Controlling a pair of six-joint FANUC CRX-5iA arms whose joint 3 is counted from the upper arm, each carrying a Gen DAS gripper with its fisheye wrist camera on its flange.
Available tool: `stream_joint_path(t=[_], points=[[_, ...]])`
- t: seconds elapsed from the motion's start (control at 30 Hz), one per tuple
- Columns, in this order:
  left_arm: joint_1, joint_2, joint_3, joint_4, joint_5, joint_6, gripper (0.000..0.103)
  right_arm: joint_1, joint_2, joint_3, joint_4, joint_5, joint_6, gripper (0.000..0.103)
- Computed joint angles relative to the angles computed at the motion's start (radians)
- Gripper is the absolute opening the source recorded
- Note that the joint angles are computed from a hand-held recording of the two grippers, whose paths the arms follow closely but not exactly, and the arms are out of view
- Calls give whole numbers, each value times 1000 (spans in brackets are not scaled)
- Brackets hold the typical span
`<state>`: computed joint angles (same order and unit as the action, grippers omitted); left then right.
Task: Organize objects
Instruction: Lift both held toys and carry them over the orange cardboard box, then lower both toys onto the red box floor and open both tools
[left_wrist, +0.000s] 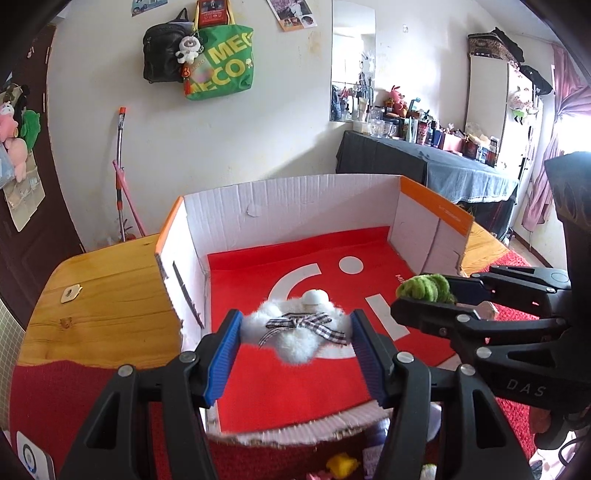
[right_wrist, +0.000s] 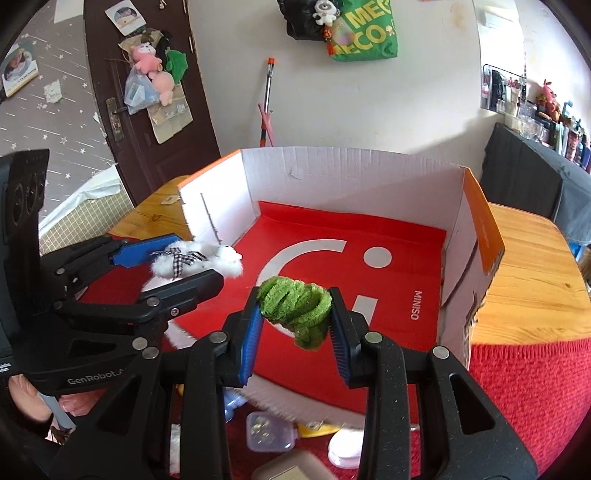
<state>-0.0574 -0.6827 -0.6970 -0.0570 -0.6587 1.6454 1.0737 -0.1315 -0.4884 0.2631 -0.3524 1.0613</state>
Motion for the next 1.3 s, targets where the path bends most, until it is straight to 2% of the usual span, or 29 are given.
stream_joint_path(t=[0.17,0.3,0.43,0.53,0.67,0.83,1.1,1.3], points=[[24,62,22,35,-4,-20,61,-31,68,110,-122,-88,121,32],[23,127,65,0,-29,12,61,-63,127,201,-219,-169,219,32],[81,177,56,114,-38,-87,61,-108,187,297,-342,-257,312,32],[110,207,50,172,-40,-135,61,-132,224,349,-387,-309,335,32],[127,231,46,209,-41,-163,61,-135,259,379,-365,-348,315,32],[115,258,56,180,-42,-144,61,-126,289,394,-327,-385,295,32],[124,273,40,197,-45,-161,61,-120,311,414,-303,-453,292,32],[115,271,45,170,-59,-147,61,-117,294,388,-290,-431,279,32]])
